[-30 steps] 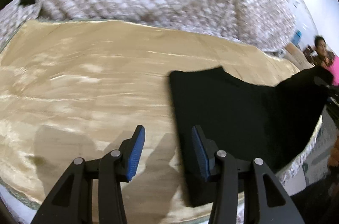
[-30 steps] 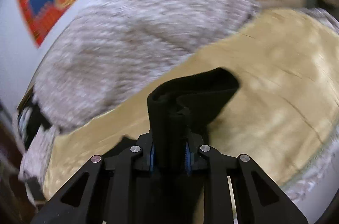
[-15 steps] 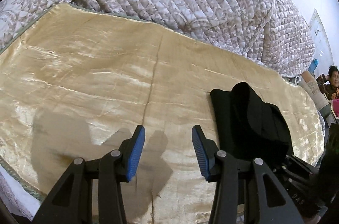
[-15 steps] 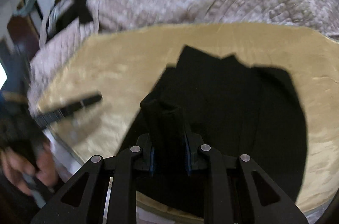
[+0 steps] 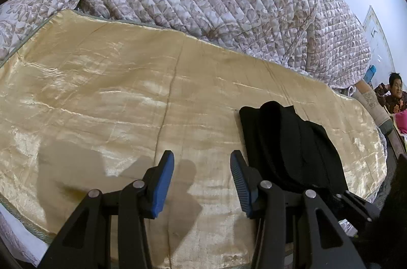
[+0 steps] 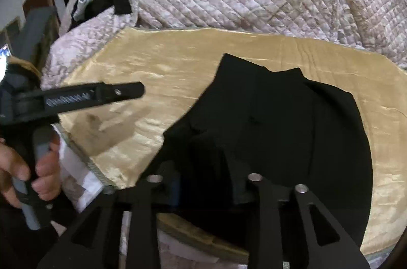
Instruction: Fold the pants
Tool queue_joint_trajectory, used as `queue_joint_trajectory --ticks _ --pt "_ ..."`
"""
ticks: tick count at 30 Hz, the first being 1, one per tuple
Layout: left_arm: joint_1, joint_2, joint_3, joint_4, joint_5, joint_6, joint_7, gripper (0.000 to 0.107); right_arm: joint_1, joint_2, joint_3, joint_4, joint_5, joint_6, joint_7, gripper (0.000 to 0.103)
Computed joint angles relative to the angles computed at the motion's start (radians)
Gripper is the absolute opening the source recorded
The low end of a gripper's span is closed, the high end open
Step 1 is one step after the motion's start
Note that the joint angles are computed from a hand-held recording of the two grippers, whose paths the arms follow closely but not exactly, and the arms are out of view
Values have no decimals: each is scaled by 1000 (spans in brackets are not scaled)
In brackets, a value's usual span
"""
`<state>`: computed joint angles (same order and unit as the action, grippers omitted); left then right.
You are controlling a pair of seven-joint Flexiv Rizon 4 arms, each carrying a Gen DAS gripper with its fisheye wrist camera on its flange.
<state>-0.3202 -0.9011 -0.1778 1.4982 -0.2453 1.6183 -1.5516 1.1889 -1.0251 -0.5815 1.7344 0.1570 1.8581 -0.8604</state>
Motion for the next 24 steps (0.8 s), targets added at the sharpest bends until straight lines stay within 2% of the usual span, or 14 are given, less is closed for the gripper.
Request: queue_joint_trajectory --ticks 3,5,8,9,11,13,15,16,17,18,19,21,24 --pt "-4 -1 3 -7 -1 4 -4 49 0 36 22 40 19 87 -34 46" --pt "-10 -2 6 -16 2 7 -3 49 -8 54 47 75 61 188 -69 46" --pt "-14 -6 -4 -29 13 17 11 49 30 57 16 111 163 225 -101 46" --pt "-9 -8 -16 -33 18 19 19 49 56 44 -12 113 215 200 -100 46" --pt "5 -12 -51 -38 29 22 45 49 48 47 -3 105 249 101 -90 46" --pt "31 -17 -109 -41 43 27 81 49 -6 65 52 90 181 -11 -79 41" --pt "65 -27 -184 -45 62 33 131 49 -37 78 83 102 109 16 -92 40" --pt "75 -33 -212 -48 69 36 154 49 -86 101 123 122 24 67 -41 39" --pt "85 -40 -239 -56 75 34 178 49 -106 113 135 130 5 101 -20 39" --pt "96 -48 -269 -64 82 30 204 49 -99 120 120 125 44 90 -53 39" --pt "102 -57 -292 -79 86 20 231 49 -65 119 73 117 113 51 -101 39" --pt "105 -84 -327 -120 87 -4 287 49 -36 114 -19 120 134 -21 -54 39" --pt "78 -131 -335 -216 55 -97 360 49 -104 123 -21 90 79 -98 -6 36"
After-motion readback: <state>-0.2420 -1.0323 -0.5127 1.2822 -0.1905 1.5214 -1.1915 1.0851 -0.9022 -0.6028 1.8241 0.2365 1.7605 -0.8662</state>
